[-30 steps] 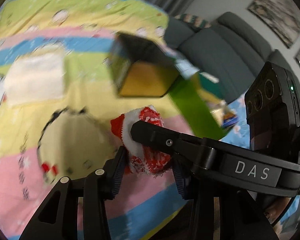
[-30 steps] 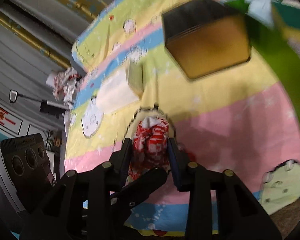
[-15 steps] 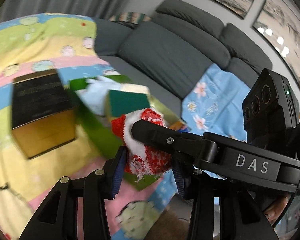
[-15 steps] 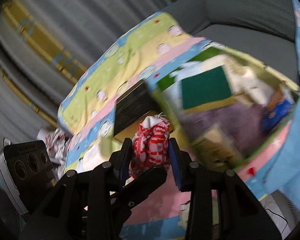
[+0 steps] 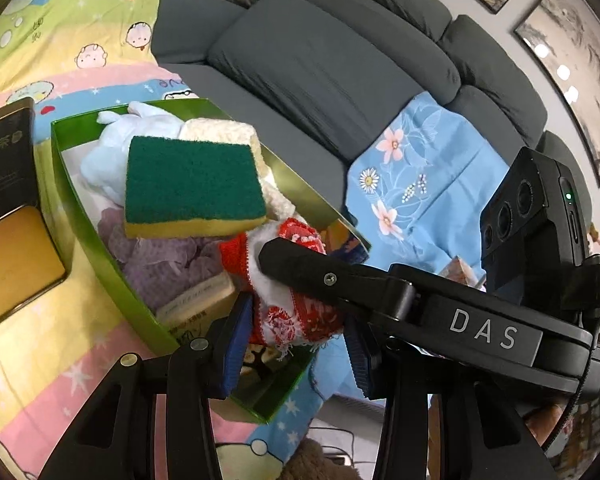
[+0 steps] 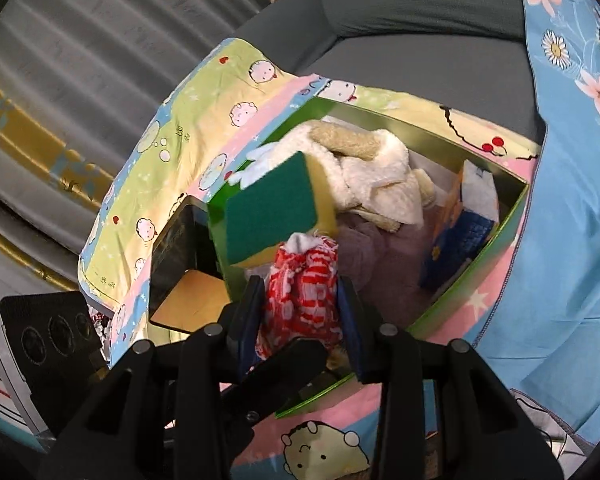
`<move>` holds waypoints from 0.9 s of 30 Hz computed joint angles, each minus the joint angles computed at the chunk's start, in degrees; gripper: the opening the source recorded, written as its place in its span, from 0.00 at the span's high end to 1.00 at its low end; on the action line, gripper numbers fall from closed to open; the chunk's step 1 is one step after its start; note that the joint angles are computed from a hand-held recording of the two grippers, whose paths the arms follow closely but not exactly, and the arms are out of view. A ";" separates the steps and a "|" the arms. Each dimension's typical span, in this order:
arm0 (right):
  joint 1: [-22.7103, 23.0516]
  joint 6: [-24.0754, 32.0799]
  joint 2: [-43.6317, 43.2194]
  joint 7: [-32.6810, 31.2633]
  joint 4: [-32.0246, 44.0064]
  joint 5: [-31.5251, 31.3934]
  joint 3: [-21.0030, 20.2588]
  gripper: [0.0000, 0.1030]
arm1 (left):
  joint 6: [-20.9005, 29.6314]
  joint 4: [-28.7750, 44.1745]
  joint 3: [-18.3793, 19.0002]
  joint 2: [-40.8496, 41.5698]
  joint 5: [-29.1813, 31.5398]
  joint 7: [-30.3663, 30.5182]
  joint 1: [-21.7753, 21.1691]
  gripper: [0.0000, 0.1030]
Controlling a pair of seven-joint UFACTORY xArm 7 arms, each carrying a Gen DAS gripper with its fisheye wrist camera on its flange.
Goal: Organize soft objects
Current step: 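Lower the knit item into the box and open the right gripper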
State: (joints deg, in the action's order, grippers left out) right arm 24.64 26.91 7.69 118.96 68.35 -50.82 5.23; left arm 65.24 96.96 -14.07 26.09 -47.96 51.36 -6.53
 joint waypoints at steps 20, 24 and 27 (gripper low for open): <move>-0.95 -1.72 2.36 -7.71 0.86 9.62 -1.94 0.63 | -0.73 5.72 -0.56 4.81 6.02 -6.94 -1.67 0.57; -0.99 -1.49 2.41 -8.39 0.97 10.23 -2.15 0.63 | -0.58 6.70 -0.58 5.34 7.03 -8.05 -1.89 0.57; -1.07 -0.86 2.59 -9.22 1.31 11.00 -2.18 0.63 | -0.20 7.93 -0.52 6.03 8.12 -9.00 -2.21 0.57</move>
State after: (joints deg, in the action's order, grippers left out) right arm 23.56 26.06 10.28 109.73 69.66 -39.82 3.05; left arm 65.03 104.90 -14.59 32.13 -39.84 42.36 -8.74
